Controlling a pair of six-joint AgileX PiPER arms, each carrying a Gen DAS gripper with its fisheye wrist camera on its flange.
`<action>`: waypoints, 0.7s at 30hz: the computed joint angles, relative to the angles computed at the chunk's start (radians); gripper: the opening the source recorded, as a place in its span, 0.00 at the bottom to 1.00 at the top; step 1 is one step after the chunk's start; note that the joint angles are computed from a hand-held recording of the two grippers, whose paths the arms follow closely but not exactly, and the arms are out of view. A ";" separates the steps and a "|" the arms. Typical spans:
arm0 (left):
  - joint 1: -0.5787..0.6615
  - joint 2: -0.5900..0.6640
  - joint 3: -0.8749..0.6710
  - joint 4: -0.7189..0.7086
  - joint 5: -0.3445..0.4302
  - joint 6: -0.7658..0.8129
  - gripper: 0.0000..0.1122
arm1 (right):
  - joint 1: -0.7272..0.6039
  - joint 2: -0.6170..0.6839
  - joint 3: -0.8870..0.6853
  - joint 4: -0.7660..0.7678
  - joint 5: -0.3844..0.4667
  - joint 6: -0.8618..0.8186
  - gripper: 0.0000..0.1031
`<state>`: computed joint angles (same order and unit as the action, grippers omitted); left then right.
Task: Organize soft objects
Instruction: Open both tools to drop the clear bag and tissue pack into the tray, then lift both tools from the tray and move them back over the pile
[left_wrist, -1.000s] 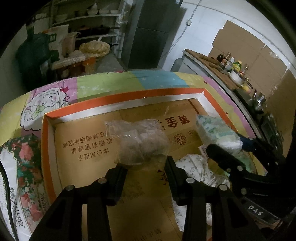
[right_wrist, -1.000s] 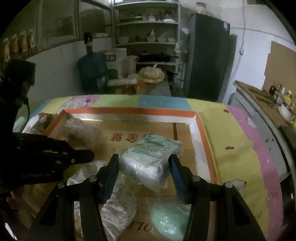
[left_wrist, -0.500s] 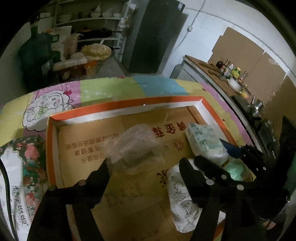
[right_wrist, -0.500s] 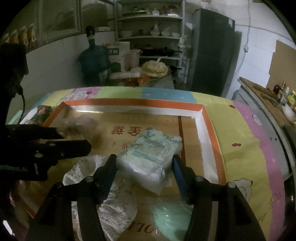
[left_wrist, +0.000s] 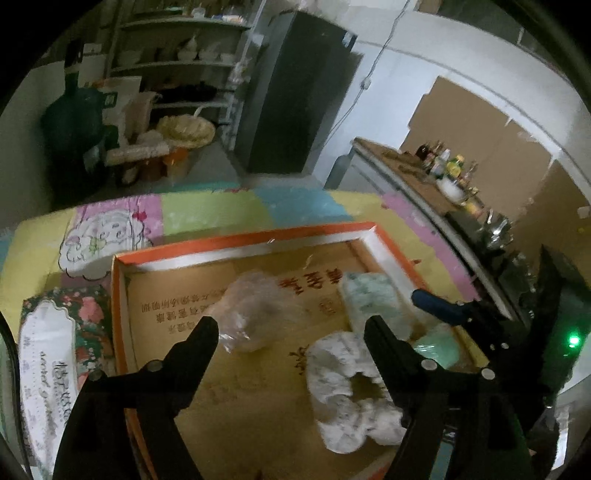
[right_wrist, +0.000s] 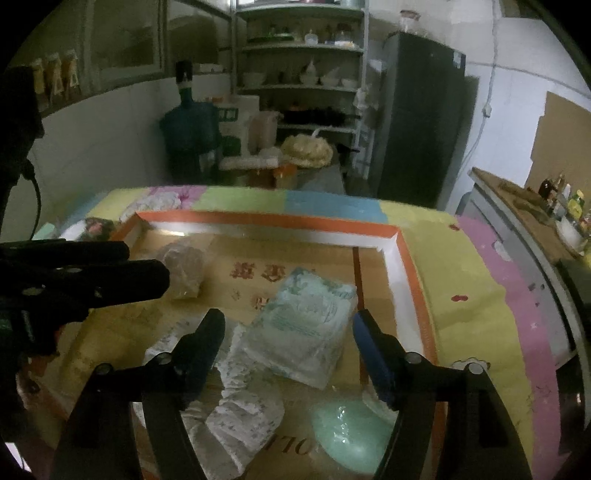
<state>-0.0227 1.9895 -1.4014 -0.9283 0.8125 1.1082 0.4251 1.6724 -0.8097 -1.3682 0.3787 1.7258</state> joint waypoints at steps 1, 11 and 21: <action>0.010 -0.023 0.021 -0.026 0.006 0.033 0.72 | 0.010 -0.009 0.004 -0.012 0.012 0.017 0.71; 0.092 -0.145 0.102 -0.129 0.070 0.162 0.73 | 0.114 -0.071 0.008 0.018 0.119 0.040 0.71; 0.224 -0.223 0.149 -0.199 0.168 0.254 0.74 | 0.288 -0.131 -0.042 0.096 0.260 0.003 0.71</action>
<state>0.2014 1.7661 -1.2522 -1.1277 0.9804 1.3626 0.7131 1.5416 -0.8519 -1.2725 0.6389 1.7286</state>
